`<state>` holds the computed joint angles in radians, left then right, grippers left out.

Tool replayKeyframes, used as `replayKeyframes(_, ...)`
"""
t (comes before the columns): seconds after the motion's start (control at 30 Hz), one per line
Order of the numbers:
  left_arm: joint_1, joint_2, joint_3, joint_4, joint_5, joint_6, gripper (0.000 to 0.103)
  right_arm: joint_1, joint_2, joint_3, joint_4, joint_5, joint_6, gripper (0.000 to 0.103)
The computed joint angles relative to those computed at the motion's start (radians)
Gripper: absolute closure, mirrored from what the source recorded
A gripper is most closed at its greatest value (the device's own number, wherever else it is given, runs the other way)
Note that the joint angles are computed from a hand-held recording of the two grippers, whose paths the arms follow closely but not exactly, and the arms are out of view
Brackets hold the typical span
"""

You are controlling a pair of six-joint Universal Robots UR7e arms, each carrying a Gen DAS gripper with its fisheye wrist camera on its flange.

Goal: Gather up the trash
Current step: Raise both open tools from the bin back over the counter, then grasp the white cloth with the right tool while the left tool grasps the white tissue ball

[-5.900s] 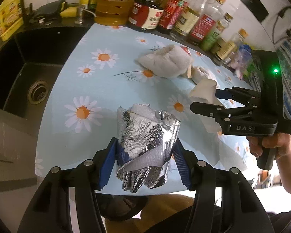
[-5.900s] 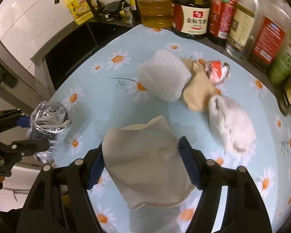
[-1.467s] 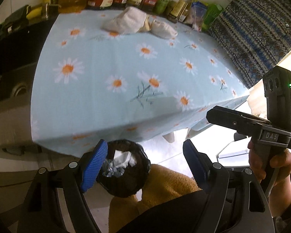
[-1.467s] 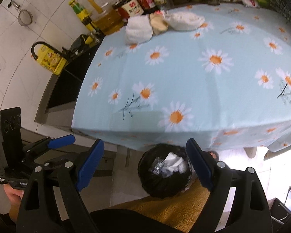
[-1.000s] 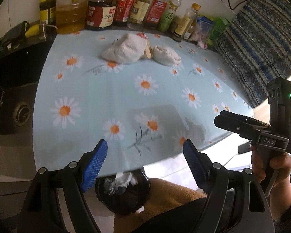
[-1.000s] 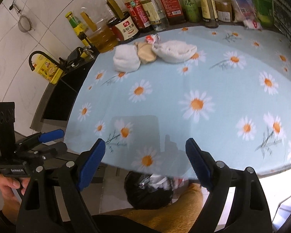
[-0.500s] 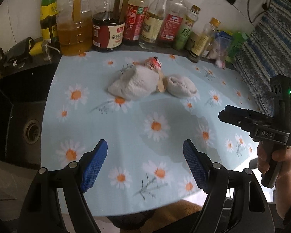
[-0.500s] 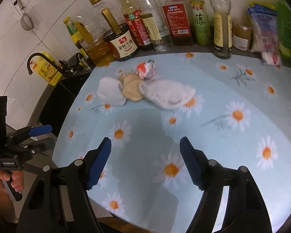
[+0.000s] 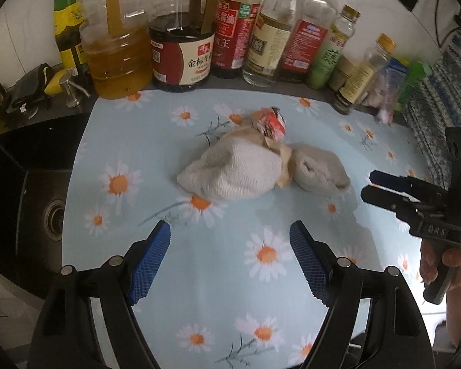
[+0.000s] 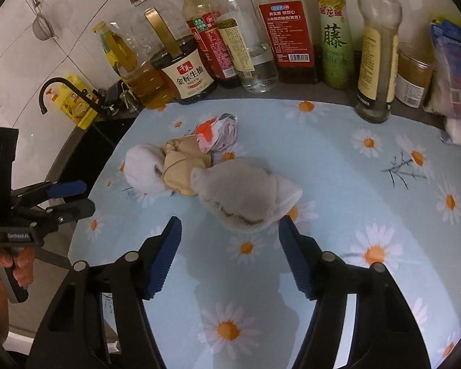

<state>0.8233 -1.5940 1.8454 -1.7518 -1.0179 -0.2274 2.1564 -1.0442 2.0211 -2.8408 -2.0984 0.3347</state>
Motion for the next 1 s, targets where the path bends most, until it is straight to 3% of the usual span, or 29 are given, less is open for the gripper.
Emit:
replayKeyframes(0.47, 0.014, 0.100, -0.017, -0.061, 0.043, -0.046, 0.025, -0.079, 0.042, -0.077, 0.078, 0.061, -0.118, 0.046)
replayKeyframes(0.67, 0.014, 0.127, -0.026, -0.045, 0.056, -0.062, 0.025, -0.092, 0.051, -0.080, 0.094, 0.072, -0.136, 0.059)
replayKeyframes(0.9, 0.017, 0.157, -0.035, -0.027, 0.068, -0.067, 0.025, -0.104, 0.046, -0.054, 0.058, 0.076, -0.156, 0.083)
replayKeyframes(1.0, 0.019, 0.170, -0.038, -0.025, 0.073, -0.068, 0.025, -0.106, 0.036, -0.043, 0.047, 0.081, -0.161, 0.087)
